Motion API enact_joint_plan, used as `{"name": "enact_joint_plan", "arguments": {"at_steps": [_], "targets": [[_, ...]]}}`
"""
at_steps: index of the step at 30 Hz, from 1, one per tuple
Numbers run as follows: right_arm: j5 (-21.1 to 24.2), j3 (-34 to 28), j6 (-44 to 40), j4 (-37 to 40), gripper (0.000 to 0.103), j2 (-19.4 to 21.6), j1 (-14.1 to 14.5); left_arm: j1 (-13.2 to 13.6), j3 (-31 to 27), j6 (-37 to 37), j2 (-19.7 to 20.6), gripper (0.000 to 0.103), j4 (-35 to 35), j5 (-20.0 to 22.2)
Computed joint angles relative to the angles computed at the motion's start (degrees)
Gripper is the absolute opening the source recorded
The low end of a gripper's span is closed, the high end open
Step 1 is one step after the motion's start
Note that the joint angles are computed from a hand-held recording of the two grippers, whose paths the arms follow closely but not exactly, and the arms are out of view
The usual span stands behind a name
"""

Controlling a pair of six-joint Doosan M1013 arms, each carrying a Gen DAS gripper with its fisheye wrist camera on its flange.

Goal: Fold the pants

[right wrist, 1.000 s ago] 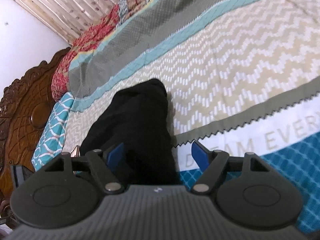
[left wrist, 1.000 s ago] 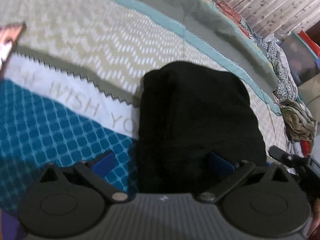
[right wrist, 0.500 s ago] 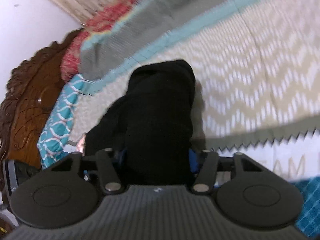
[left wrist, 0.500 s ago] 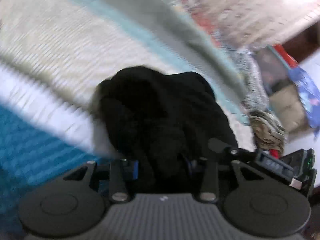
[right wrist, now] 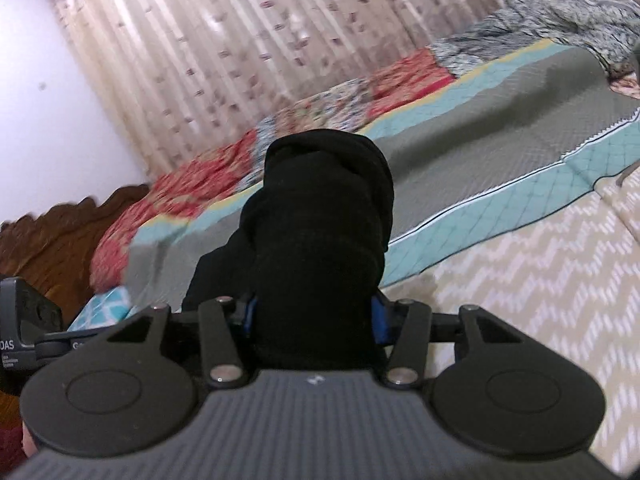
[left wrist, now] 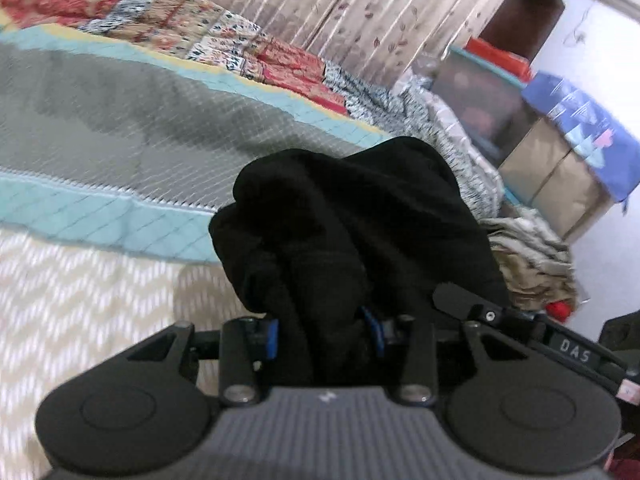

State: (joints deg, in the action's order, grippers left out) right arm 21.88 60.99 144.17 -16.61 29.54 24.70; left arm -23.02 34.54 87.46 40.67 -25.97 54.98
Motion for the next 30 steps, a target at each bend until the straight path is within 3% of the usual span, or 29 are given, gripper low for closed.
{"name": "enact_joint_plan", "arguments": {"at_steps": [5,6,8,9,11,15,18,20,30], "targets": [[1.1,-3.0,-3.8,6.6,0.053,3.8,-2.3,-0.7,-14.2,-6.8,8.8,0.037,7.3,9.1],[2.8,-4.1,-4.4,8.4,0.053,4.9,-2.7,-0.9,-18.1,-8.4,11.2,0.037,9.7,12.7],[8.2,-6.2,-2.1,6.6,0.058,6.6,-2.6,-1.8,-24.9,-11.1,15.2,0.049,15.3,18.7],[10.4,-6.9,-0.1,4.3,0.065,7.4,-2.4,-2.0,-24.7,-12.1,15.3,0.057,16.8,18.8],[8.5,-5.7,1.1,6.3,0.069,6.9,-2.8,-2.3,-22.0,-14.2,13.8,0.059,18.2,17.3],[12.2,-6.4,4.0,1.3,0.075,5.9,-1.7,-3.3,-24.6,-18.0,13.8,0.063,22.9,21.3],[10.9,-2.8,9.8,-5.7,0.081,2.9,-0.5,-4.8,-16.1,-20.4,8.3,0.072,29.7,19.0],[11.4,0.1,13.8,-8.9,0.082,0.8,0.6,-5.4,-9.6,-21.2,4.3,0.072,31.2,16.8],[18.5,6.2,15.1,-10.5,0.088,-4.5,5.4,-8.0,13.1,-23.3,-10.1,0.081,36.4,13.1]]}}
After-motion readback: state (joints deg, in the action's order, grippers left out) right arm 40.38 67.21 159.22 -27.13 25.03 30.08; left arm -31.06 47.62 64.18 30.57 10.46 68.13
